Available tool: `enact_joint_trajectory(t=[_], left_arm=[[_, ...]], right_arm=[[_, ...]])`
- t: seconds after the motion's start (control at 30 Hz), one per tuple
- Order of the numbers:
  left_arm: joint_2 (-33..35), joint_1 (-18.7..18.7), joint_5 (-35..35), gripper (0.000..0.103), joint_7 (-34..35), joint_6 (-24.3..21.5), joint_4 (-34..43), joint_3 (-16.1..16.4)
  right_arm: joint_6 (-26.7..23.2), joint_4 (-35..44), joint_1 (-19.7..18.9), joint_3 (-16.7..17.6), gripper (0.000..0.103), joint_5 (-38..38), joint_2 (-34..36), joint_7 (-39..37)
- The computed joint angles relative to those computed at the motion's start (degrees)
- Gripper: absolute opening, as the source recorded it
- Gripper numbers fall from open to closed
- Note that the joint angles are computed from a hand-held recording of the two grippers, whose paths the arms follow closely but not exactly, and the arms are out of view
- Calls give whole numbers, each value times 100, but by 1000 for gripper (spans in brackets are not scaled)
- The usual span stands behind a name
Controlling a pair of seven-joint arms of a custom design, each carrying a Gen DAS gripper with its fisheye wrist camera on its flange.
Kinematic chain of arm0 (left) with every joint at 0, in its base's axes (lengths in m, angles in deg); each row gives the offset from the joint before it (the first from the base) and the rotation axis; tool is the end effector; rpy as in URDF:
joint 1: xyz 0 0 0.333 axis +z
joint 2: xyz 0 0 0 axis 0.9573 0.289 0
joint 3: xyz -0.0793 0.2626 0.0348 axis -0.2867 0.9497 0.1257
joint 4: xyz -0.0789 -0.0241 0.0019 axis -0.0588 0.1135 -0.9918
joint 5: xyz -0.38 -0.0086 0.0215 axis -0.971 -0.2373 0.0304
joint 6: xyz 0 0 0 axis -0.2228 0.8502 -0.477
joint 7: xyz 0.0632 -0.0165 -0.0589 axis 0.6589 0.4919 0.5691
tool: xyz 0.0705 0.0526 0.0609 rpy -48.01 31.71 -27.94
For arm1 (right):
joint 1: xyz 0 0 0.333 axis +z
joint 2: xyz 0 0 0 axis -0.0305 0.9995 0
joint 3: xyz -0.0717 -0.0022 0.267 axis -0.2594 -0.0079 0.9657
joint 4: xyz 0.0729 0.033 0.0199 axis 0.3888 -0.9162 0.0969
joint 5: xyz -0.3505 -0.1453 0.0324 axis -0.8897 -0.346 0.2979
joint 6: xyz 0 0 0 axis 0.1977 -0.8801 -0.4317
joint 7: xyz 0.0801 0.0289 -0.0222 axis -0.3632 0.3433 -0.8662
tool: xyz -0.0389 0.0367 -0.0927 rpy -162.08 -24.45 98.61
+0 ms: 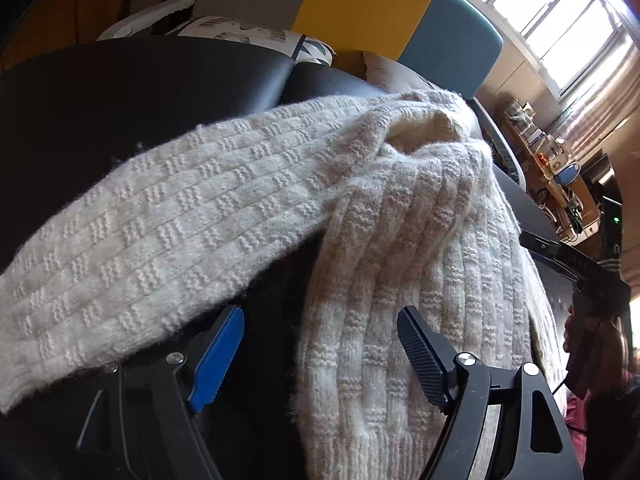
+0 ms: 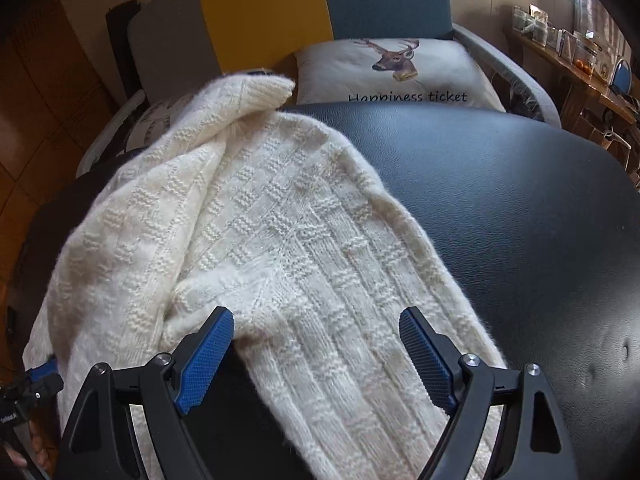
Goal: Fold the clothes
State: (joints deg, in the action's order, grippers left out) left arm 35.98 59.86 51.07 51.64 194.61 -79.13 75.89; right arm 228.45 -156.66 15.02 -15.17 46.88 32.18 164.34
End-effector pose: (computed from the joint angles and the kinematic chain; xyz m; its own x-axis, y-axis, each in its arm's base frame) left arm 0.3220 -0.1460 0.4272 0.4052 -0.8391 0.3629 -0.7384 -0.5344 -0.4114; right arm 0.6062 0.2558 0.4334 0.4611 -0.8720 -0.1644 -0.8178 -0.3457 -0.4600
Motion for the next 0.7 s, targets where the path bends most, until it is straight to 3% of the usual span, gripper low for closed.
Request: enact_joint_trajectory(t=[0.1,0.17,0.2,0.27,0.33,0.47,0.53,0.6,0.7], left_arm=[[342,177,305,86,29,-201,294,-227],[373,386,561,72,-195,-368,373,-455],[346,422,630,58,-271,-403,361,-459],[213,337,582,44,-213,-329,224,-215],[68,271,472,23,-100,-267,89,18],[-118,193,219,20,196,-270,-52,297],[-213,243,193,20,216,-318,-64,214],[-332,365,268,19,156,-449,-46,69],[-595,637,560,17,20,-923,48,-126]], right_arm=[[-176,293,122,-46,90,-317,312,143],[-218,311,85,-14,90,-373,327,-70],[-255,328,48,5,91,-354,337,-207],[-336,358,-20,26,91,-320,351,-485],[-381,340,27,-78,91,-593,337,-567],[-290,155,-101,-88,93,-600,239,-890],[-278,118,-76,-150,95,-728,212,-857],[-311,176,-48,-222,103,-864,264,-678],[-435,230,-136,-195,103,-723,257,-677]])
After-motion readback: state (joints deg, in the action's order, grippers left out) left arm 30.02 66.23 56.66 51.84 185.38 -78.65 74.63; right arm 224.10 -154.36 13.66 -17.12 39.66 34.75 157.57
